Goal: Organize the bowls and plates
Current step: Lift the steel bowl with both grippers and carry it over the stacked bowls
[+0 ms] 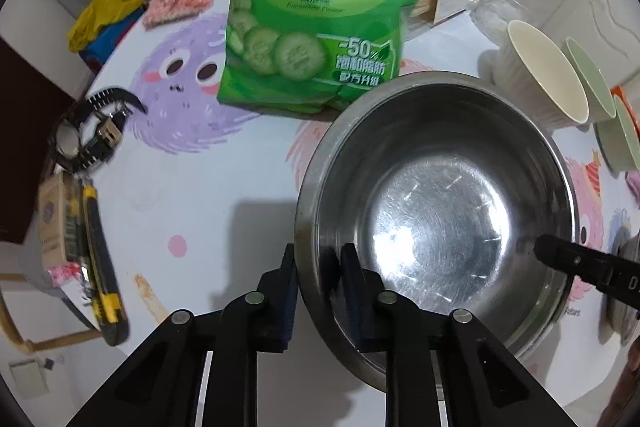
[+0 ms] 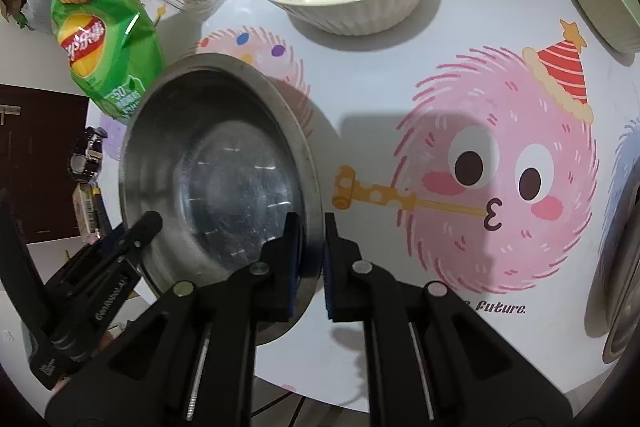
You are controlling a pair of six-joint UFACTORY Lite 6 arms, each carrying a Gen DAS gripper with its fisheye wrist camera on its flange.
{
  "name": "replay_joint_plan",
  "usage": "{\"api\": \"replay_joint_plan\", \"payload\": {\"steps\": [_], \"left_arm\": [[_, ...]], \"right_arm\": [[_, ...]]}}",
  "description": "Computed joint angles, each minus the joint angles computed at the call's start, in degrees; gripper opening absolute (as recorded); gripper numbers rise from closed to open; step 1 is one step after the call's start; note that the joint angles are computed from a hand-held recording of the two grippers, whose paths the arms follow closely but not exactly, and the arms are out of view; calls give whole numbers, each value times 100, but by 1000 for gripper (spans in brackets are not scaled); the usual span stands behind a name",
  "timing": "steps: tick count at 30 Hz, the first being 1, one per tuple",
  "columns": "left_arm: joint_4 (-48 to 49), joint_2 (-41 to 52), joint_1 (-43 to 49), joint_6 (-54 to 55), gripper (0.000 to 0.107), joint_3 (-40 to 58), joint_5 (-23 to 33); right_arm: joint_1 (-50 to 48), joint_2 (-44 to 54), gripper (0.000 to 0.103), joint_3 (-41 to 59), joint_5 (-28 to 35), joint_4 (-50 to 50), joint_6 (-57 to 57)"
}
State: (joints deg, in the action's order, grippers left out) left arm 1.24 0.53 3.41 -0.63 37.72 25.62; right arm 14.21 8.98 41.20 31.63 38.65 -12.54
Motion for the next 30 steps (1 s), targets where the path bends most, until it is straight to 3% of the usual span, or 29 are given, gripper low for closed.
{"api": "replay_joint_plan", "payload": {"steps": [17,25,30], "left_arm": [[-359,-735,-218,261,18,306,472],[-161,-994,-1190,-419,18,681,766],[179,-906,-2183,-1140,18,1085,937]], "right_arm": [[-317,-1129,12,-89,356,-670,457],[-1053,-2196,12,-299,823,-1148,632],[-2150,-2910,13,-504,1355,-1114,180]]}}
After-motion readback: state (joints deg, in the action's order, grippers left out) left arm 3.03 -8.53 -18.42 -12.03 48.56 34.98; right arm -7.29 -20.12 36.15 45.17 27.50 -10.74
